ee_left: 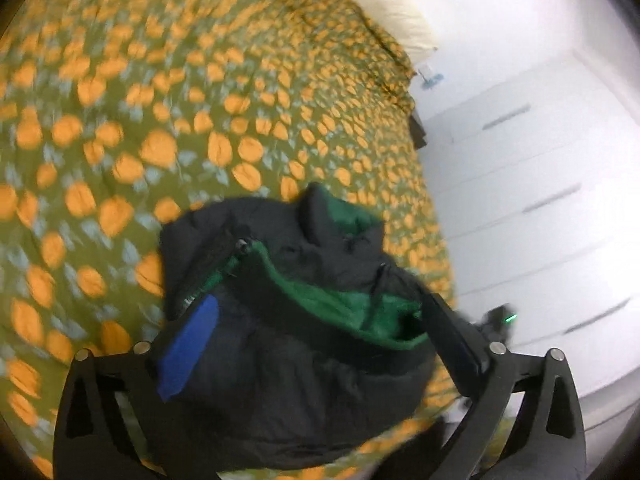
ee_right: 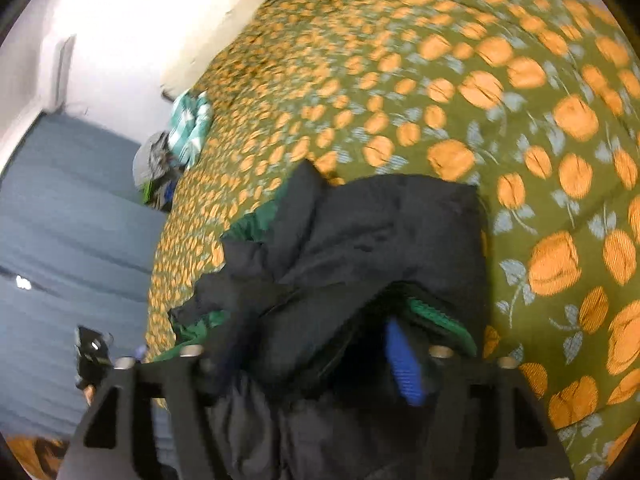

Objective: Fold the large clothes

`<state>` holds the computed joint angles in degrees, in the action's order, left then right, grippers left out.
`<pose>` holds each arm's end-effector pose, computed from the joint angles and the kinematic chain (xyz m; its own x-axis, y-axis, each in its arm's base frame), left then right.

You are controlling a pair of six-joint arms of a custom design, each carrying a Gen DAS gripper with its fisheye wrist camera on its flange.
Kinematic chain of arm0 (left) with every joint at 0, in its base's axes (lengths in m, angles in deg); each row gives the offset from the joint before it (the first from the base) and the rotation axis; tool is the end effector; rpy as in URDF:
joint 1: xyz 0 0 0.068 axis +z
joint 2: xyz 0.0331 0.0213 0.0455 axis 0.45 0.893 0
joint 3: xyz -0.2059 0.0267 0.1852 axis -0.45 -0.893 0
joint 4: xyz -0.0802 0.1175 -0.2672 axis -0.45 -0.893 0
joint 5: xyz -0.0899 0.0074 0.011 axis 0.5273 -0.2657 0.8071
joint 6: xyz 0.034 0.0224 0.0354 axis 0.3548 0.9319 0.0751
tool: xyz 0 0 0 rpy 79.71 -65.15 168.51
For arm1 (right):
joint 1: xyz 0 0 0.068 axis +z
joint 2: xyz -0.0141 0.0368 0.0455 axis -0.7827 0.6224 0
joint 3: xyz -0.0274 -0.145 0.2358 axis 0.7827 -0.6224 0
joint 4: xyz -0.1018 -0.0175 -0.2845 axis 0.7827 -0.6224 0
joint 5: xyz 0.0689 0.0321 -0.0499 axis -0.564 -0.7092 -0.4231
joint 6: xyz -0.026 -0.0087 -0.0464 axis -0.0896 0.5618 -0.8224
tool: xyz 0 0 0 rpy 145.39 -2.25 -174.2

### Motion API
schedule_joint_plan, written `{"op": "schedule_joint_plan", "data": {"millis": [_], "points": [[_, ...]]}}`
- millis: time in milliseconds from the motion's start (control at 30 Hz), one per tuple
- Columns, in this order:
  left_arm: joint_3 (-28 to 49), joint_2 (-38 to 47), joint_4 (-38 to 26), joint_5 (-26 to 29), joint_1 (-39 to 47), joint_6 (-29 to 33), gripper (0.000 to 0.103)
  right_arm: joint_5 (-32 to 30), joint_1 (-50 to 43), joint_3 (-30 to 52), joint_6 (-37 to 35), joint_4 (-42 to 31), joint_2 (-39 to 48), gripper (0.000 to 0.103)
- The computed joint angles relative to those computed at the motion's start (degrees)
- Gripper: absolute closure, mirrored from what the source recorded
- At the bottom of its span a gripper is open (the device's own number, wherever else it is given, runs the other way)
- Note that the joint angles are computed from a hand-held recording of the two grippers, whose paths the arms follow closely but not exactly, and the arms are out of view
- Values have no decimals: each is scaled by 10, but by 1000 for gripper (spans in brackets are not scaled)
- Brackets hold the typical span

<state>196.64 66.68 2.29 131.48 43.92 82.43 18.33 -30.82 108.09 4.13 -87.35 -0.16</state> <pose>0.3972 0.0948 0.3460 -0.9255 -0.0280 -0.3777 0.2453 0.7154 -0.6542 0.2435 0.0962 0.2888 -0.7172 0.6110 -0.3351 0.3023 0.7061 0.6404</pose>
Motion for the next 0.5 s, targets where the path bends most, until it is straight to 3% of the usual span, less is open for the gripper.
{"op": "schedule_joint_plan", "data": {"millis": [33,200,233,267,300,333,367,433,500], "points": [[-21,-11,26,-26,-9,7,1,26,17,24,-35,-27,15,7],[-220,-101,174,-215,-84,70,2,136,114,128,-193,-119,133,5],[-257,-119,207,-248,-99,75,6,167,131,144,-212,-136,160,5],[-302,-142,259,-296,-121,73,17,188,143,154,-223,-147,187,7],[-335,-158,295,-335,-141,76,26,187,144,157,-224,-151,204,18],[-349,-167,305,-349,-151,74,47,191,147,159,-215,-156,209,57],[-356,-182,308,-355,-154,66,66,209,154,158,-202,-166,205,74],[-354,-210,299,-342,-145,68,85,242,164,169,-182,-192,193,86],[-342,-233,295,-315,-131,66,88,270,169,176,-165,-214,167,89]]}}
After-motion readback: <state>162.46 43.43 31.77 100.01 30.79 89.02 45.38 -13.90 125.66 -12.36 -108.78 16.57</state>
